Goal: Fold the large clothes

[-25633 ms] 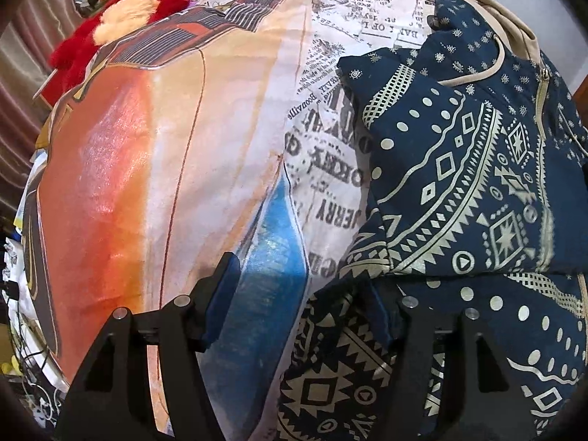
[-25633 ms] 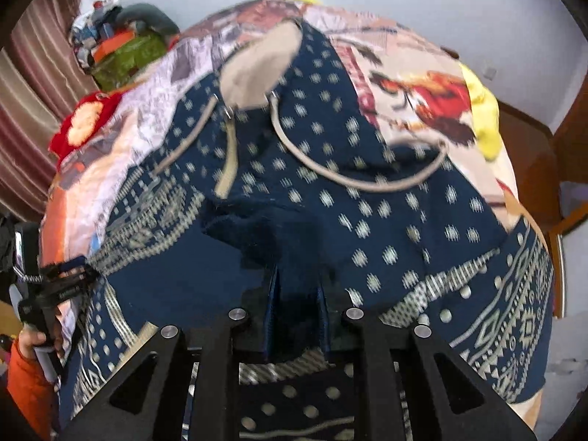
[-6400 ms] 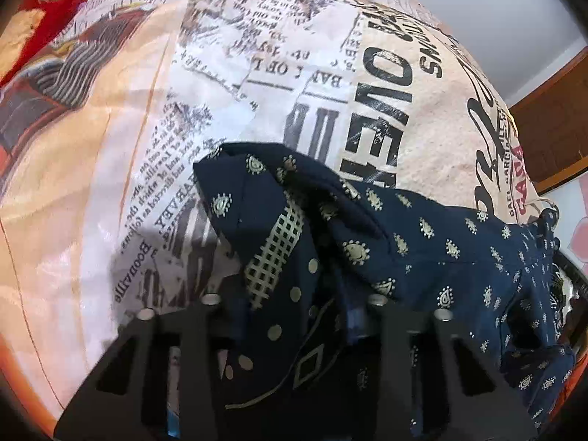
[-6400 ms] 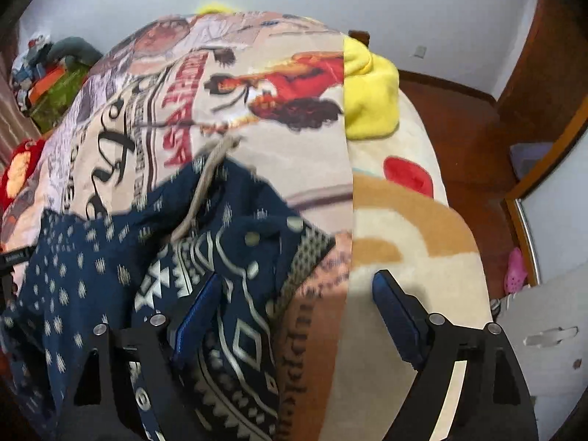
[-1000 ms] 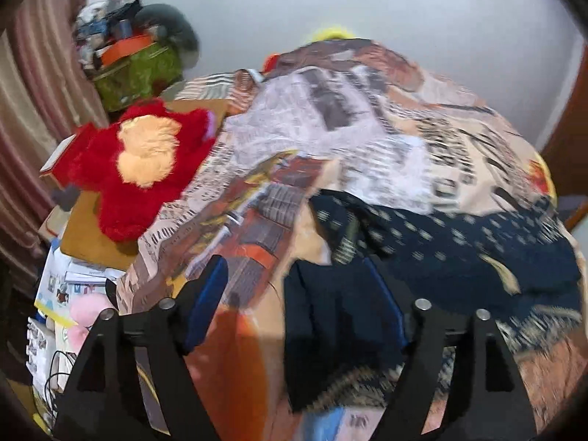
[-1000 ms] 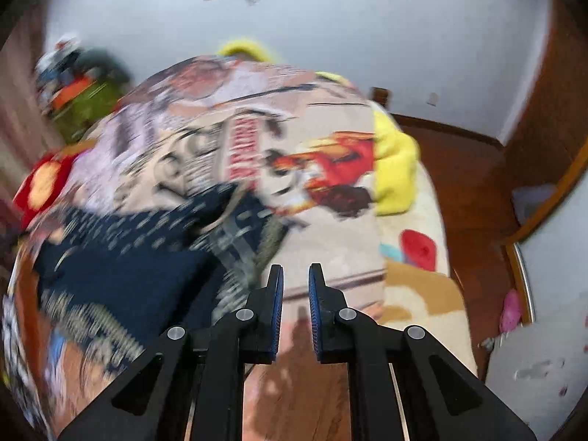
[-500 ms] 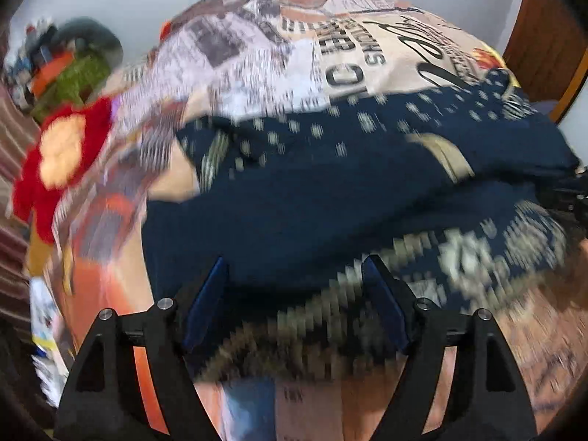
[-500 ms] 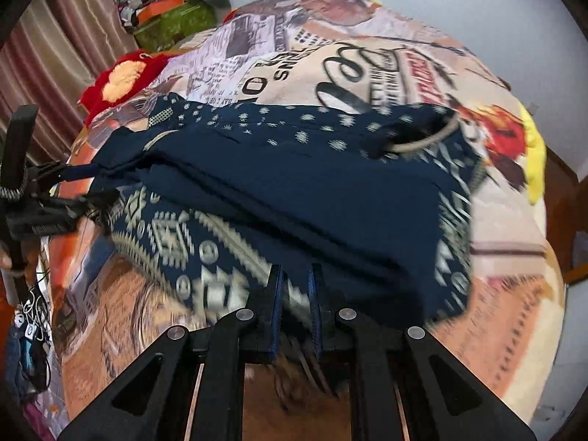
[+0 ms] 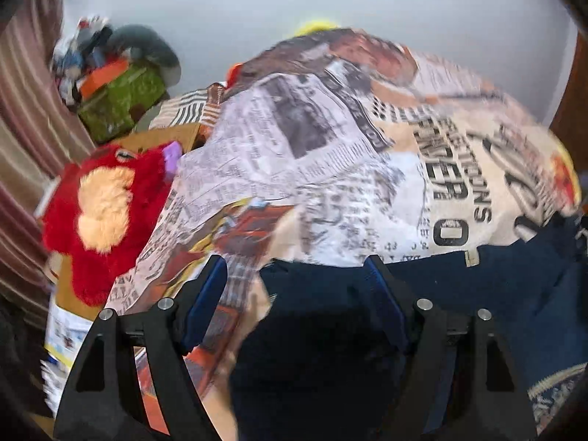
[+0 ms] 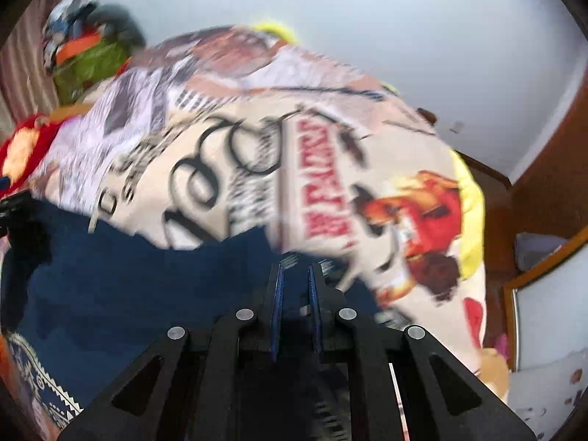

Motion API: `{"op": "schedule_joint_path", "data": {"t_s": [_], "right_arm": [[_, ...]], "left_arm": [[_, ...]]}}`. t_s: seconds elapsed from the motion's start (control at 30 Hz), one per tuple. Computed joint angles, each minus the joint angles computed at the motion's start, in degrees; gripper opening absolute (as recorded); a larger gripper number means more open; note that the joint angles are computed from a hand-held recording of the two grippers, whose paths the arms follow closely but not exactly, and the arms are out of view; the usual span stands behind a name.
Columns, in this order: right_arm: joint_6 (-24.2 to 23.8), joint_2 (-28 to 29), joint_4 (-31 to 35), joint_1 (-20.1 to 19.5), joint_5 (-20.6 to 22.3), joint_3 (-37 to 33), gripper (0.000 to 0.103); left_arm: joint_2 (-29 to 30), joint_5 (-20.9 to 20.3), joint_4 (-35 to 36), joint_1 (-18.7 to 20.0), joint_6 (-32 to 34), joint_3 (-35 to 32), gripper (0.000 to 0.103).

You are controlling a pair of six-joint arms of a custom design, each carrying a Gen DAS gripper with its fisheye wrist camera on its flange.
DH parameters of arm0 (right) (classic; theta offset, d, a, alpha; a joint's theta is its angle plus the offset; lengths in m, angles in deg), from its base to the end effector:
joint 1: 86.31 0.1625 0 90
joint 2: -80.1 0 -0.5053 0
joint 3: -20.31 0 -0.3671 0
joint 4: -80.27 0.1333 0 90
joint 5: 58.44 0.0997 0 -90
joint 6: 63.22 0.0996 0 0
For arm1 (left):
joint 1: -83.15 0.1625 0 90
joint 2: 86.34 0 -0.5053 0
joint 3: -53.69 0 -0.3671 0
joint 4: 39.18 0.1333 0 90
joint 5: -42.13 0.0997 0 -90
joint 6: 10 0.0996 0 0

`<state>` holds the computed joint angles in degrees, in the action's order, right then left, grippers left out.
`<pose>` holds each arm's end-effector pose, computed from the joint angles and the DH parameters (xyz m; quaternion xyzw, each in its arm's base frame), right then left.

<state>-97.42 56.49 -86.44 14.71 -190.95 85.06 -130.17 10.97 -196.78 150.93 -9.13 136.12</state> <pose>0.2298 -0.8347 0.1216 0.2390 -0.8618 0.2095 0.3953 -0.0865 -0.7895 0.2867 0.0483 0.8509 -0.3024 0.4269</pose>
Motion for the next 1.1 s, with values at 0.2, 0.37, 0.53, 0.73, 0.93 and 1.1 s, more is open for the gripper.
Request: {"op": "schedule_joint_path", "data": {"t_s": [0.2,0.37,0.53,0.73,0.93,1.1], "right_arm": [[0.20,-6.15,0.90,-1.06,6.32,5.05,0.009],[-2.77,-8.82,-0.44,-1.41,7.84,10.37,0.009],[0.65,-7.95,4.38,-2.34,7.60,9.46,0.009],[6.69,-4.37,16.24,-3.03,7.10,2.51,0.009],[-8.46,-0.56,4.25,-1.66,-2.28,3.92,0.032],[-20.86,1.71,-11.73,-1.39,-5.91,5.41,0.072]], "left_arm": [[-5.84,-3.11,7.24,1.53,-5.25,5.02,0.076],[-5.98,-6.01,15.43,2.74,-8.25,6.48,0.076],[-2.30,-5.80,17.86,3.47,-9.65,3.45,0.076],[1.72,-0.88,14.37,3.31,-5.84,0.52,0.076],[2.64,-0.07,6.08,3.55,0.54,1.36,0.062],[2.06,-2.34,4.15,4.06,-1.79,1.66,0.043]]}}
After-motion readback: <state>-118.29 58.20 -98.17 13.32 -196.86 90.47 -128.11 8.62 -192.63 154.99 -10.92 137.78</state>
